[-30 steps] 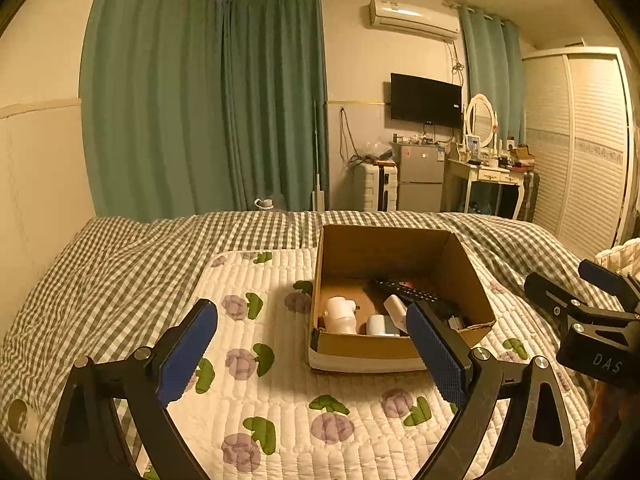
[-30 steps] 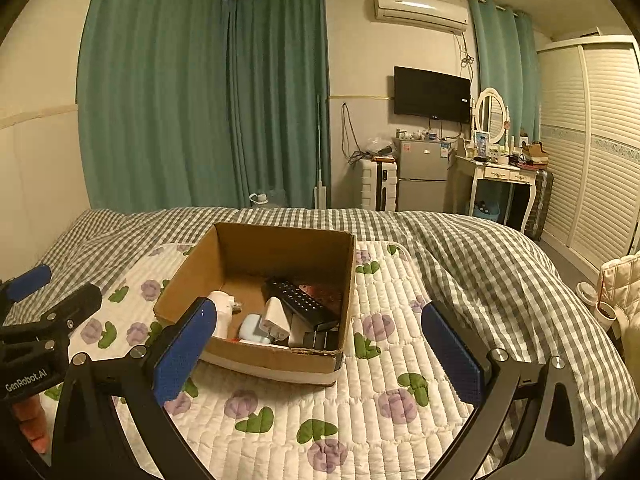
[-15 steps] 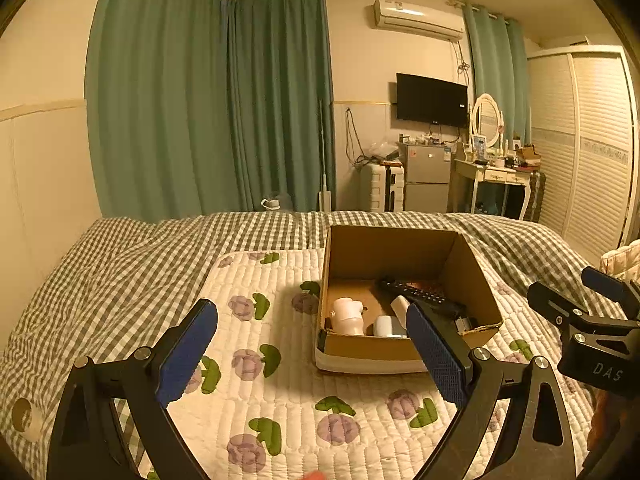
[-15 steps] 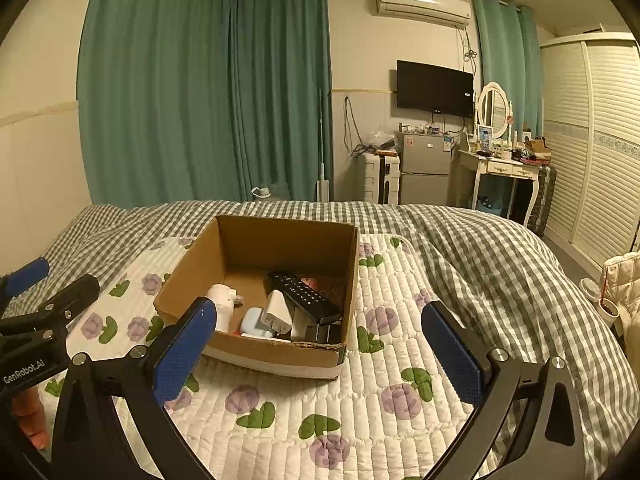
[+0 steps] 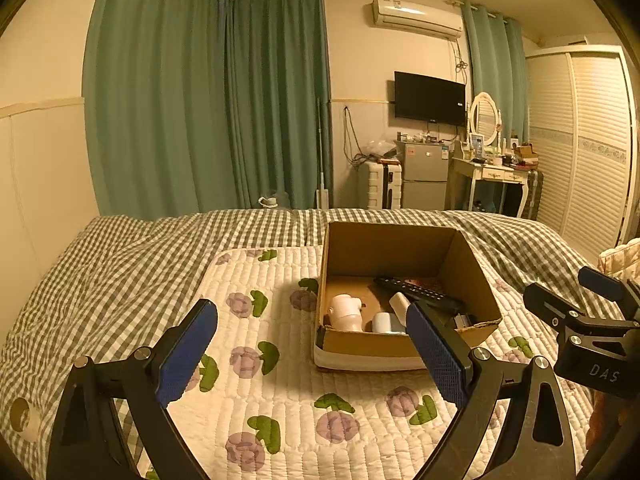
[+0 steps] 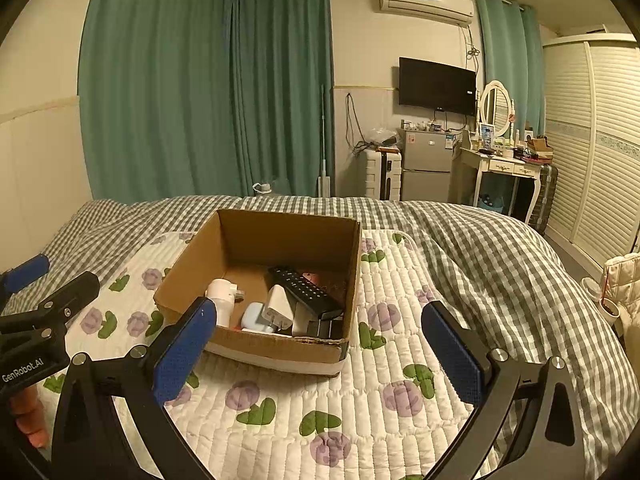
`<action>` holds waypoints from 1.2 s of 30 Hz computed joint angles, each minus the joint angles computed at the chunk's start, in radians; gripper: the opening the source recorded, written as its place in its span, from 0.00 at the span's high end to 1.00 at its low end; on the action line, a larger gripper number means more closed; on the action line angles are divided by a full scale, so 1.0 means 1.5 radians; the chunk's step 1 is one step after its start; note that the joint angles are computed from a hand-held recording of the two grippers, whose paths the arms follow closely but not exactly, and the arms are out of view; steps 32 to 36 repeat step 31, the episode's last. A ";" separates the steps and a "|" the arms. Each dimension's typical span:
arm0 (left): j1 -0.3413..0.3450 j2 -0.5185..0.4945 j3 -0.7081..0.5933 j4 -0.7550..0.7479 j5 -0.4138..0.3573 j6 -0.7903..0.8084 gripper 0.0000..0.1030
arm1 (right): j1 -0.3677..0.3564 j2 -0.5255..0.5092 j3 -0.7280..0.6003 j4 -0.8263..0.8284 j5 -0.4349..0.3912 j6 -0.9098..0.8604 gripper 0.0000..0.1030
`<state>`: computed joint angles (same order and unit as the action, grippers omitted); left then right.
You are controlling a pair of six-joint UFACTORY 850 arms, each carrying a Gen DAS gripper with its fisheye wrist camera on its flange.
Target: Organize rigid objects
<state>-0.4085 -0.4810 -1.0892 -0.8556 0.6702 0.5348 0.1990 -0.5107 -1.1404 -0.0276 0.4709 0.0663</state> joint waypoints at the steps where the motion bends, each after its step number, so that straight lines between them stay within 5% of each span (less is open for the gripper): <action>1: 0.000 0.000 0.001 0.003 0.000 -0.002 0.06 | 0.000 0.000 0.000 -0.003 -0.001 0.003 0.00; 36: -0.004 -0.005 -0.003 0.002 -0.001 0.007 0.06 | 0.002 -0.006 -0.006 -0.004 -0.008 0.003 0.00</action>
